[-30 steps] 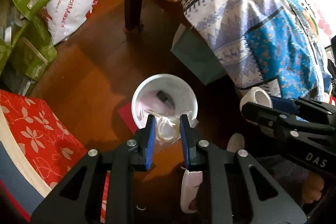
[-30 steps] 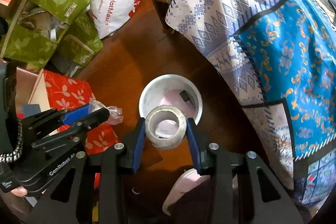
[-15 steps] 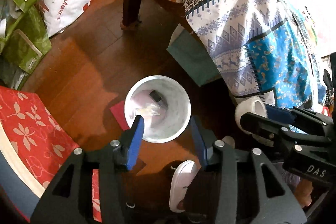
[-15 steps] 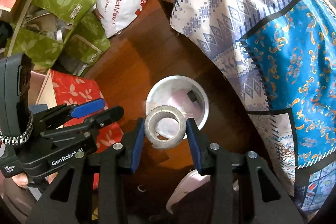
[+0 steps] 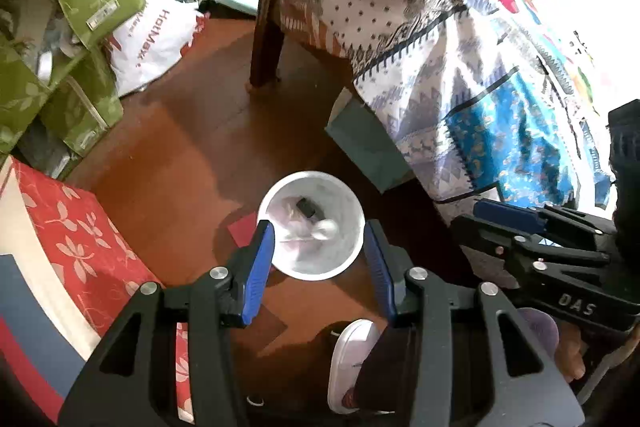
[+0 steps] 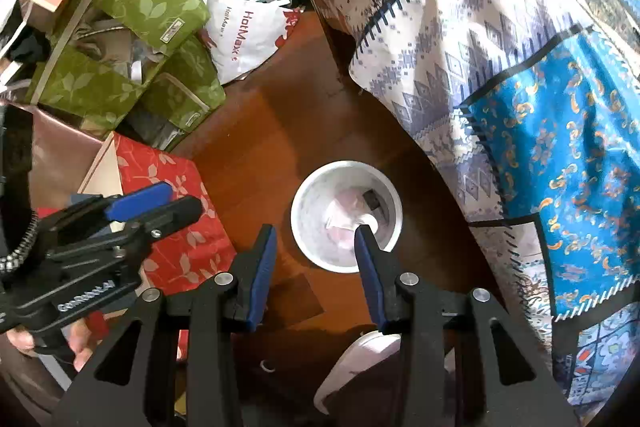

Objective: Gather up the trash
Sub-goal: 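Open the left tool over the bin while the right tool releases the tape roll, then move both open tools back toward the remaining items on the bed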

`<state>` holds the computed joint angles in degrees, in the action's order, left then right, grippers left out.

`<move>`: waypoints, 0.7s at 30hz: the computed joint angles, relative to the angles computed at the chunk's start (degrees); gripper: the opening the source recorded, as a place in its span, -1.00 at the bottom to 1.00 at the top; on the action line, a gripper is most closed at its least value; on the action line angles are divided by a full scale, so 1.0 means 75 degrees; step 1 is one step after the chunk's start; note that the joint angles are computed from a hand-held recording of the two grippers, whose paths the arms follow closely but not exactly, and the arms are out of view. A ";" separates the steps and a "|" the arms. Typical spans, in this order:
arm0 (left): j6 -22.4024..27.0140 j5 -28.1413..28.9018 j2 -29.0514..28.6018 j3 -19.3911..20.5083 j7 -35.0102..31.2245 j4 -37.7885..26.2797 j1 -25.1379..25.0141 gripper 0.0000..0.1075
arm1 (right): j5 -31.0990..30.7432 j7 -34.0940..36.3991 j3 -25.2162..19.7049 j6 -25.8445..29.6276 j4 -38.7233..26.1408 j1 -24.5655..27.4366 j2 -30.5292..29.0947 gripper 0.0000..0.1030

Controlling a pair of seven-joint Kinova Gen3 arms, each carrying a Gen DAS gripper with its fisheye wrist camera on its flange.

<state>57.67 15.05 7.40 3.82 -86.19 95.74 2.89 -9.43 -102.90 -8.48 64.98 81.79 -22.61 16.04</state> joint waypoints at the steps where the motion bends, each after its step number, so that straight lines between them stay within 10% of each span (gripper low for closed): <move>1: -0.0012 -0.0103 -0.0082 0.0006 0.0064 0.0000 0.0044 -0.17 | 0.0065 -0.0033 0.0000 -0.0005 0.0007 -0.0045 -0.0047 -0.28; 21: -0.0672 -0.2247 -0.1727 0.1035 0.1886 -0.0983 0.1323 -0.17 | 0.2529 -0.1777 -0.0378 -0.0901 0.1135 0.0274 -0.3444 -0.28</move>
<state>52.64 -1.80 -5.55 11.58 -72.04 88.36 12.81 9.54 -116.23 -11.31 58.22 90.30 -20.55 -9.79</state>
